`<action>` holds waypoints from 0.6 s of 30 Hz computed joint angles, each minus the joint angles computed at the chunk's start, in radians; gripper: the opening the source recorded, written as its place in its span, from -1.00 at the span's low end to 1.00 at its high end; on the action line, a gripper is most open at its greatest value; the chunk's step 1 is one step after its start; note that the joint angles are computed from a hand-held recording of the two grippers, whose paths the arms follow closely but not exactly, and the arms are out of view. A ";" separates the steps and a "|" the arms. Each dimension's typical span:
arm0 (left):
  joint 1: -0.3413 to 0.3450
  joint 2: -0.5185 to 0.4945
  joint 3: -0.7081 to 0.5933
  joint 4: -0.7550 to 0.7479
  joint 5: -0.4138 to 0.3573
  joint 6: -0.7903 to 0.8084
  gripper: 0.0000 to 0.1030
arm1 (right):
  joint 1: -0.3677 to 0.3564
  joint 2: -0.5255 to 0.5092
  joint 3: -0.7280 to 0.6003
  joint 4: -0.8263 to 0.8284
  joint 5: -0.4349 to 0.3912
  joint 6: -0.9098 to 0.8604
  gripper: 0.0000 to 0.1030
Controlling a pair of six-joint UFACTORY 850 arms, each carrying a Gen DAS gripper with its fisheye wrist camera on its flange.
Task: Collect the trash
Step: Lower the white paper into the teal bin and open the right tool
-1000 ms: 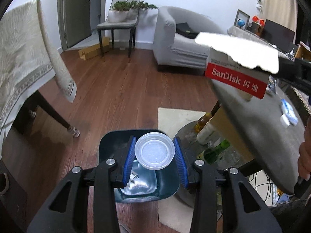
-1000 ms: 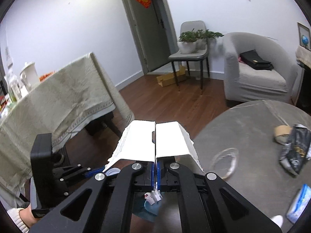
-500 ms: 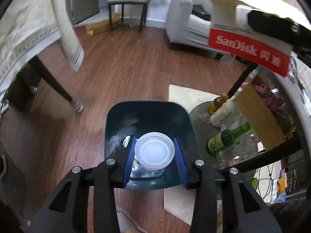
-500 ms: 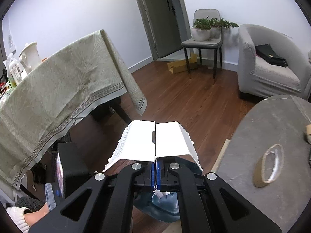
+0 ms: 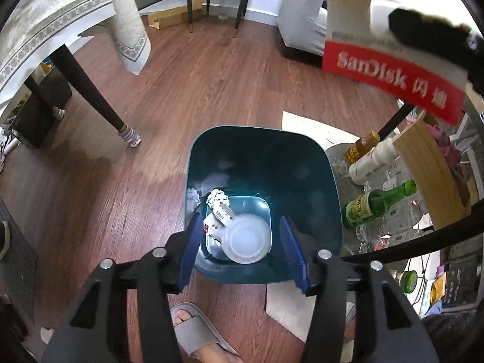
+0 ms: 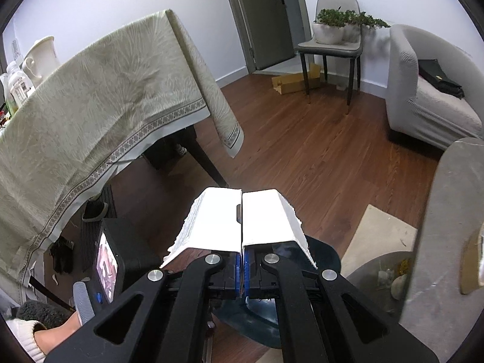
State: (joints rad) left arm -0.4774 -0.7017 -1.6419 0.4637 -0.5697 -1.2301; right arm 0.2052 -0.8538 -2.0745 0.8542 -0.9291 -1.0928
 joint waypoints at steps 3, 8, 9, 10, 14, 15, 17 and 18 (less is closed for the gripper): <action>0.004 0.022 0.029 0.028 0.012 -0.034 0.09 | 0.010 -0.007 -0.001 -0.014 0.004 0.007 -0.97; 0.007 0.065 0.078 0.088 0.025 -0.109 0.09 | 0.024 -0.026 -0.009 -0.049 0.014 0.031 -0.97; 0.007 0.071 0.082 0.099 0.022 -0.121 0.09 | 0.028 -0.032 -0.012 -0.059 0.016 0.039 -0.97; 0.006 0.081 0.091 0.121 0.020 -0.140 0.09 | 0.029 -0.036 -0.016 -0.066 0.016 0.044 -0.97; 0.004 0.114 0.120 0.176 0.019 -0.201 0.09 | 0.040 -0.053 -0.023 -0.099 0.022 0.065 -0.97; 0.003 0.118 0.122 0.185 0.015 -0.210 0.09 | 0.042 -0.058 -0.026 -0.108 0.023 0.071 -0.97; 0.000 0.126 0.126 0.203 0.006 -0.224 0.09 | 0.046 -0.061 -0.023 -0.119 0.029 0.076 -0.97; 0.000 0.134 0.132 0.215 0.005 -0.234 0.09 | 0.049 -0.063 -0.021 -0.126 0.032 0.080 -0.97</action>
